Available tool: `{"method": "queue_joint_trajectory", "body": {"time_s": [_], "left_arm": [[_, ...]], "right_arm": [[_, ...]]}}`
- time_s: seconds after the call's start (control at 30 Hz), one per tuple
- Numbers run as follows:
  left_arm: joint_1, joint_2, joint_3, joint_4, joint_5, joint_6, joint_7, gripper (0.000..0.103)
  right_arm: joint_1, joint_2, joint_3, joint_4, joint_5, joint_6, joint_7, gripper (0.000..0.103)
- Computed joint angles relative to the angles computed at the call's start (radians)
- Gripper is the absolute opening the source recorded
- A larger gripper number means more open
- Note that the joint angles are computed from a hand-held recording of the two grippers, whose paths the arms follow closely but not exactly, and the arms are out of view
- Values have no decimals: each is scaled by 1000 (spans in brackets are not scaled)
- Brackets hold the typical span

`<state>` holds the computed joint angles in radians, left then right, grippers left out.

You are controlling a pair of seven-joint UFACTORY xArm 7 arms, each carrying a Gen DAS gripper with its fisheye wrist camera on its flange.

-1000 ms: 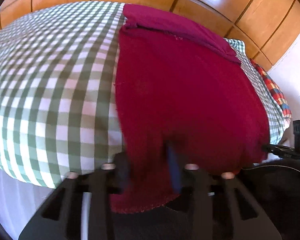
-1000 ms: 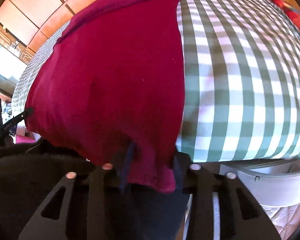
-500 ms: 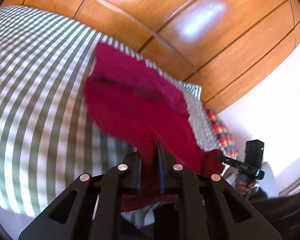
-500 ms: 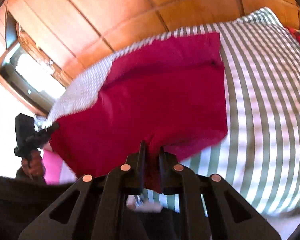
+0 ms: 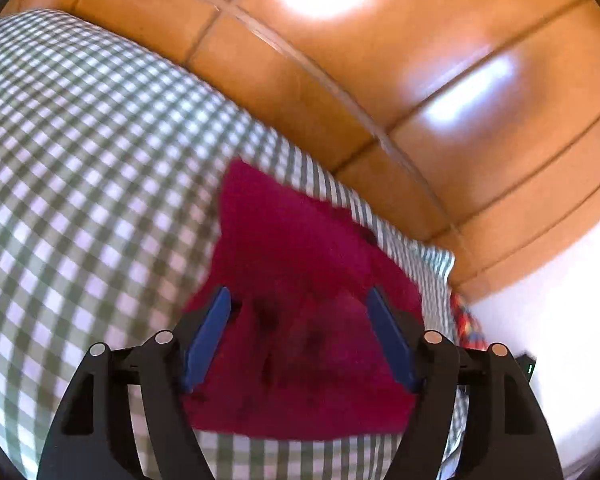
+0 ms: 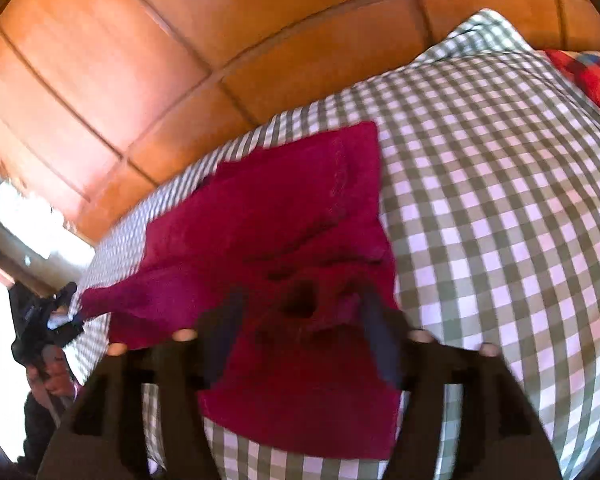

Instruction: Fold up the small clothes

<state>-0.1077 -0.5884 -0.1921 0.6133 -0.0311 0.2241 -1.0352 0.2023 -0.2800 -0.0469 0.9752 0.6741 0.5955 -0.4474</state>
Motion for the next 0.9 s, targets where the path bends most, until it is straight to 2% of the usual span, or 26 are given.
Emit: {"method": "queue_joint_trajectory", "body": {"time_s": [0.03,0.1,0.23,0.3,0.33,0.4,0.43,0.47,0.5,0.53,0.57,0.67,0.73,0.83,0.9], "left_arm": [[10,-24,0,-21,2,-1,-7,69],[49,-80,-24,-64,23,34,-30,69],[3,-116,-34,-114,72,103,49,69],[-7,-109,-69,-128,107,120,74,69],[-14,-101,-80,-132,118,119,81,69],[-23,-62,-92,-134,133,67,93,64],[-27,-30,-94,-121,140,52,105,56],[-38,-1,-81,-110,141,45,124,44],[-54,32,-64,-93,134,43,145,35],[-70,54,-45,-84,121,45,159,21],[-90,67,-25,-82,99,46,169,13],[-116,22,-17,-112,67,40,174,9],[-146,-36,-12,-149,43,36,179,8],[-224,-142,10,-226,-18,31,185,8],[-266,-210,-15,-261,-49,58,160,8]], "right_arm": [[-4,-26,-8,-24,5,-2,-11,74],[-16,-73,-19,-78,-9,-4,-19,75],[-43,-150,-1,-196,-117,-15,25,75],[-44,-173,5,-251,-166,-14,46,71],[-41,-170,13,-268,-185,-29,58,65],[-29,-148,23,-277,-213,-62,80,54],[-25,-140,35,-282,-231,-89,95,45],[-17,-129,42,-279,-244,-109,106,40],[-17,-119,53,-273,-265,-121,132,33],[-21,-113,64,-270,-292,-131,157,27],[-20,-111,68,-267,-311,-132,176,24],[-9,-137,57,-281,-346,-129,188,18],[5,-154,24,-291,-345,-117,160,16],[-2,-232,16,-326,-377,-60,139,15],[-8,-305,6,-367,-403,-3,116,15]]}}
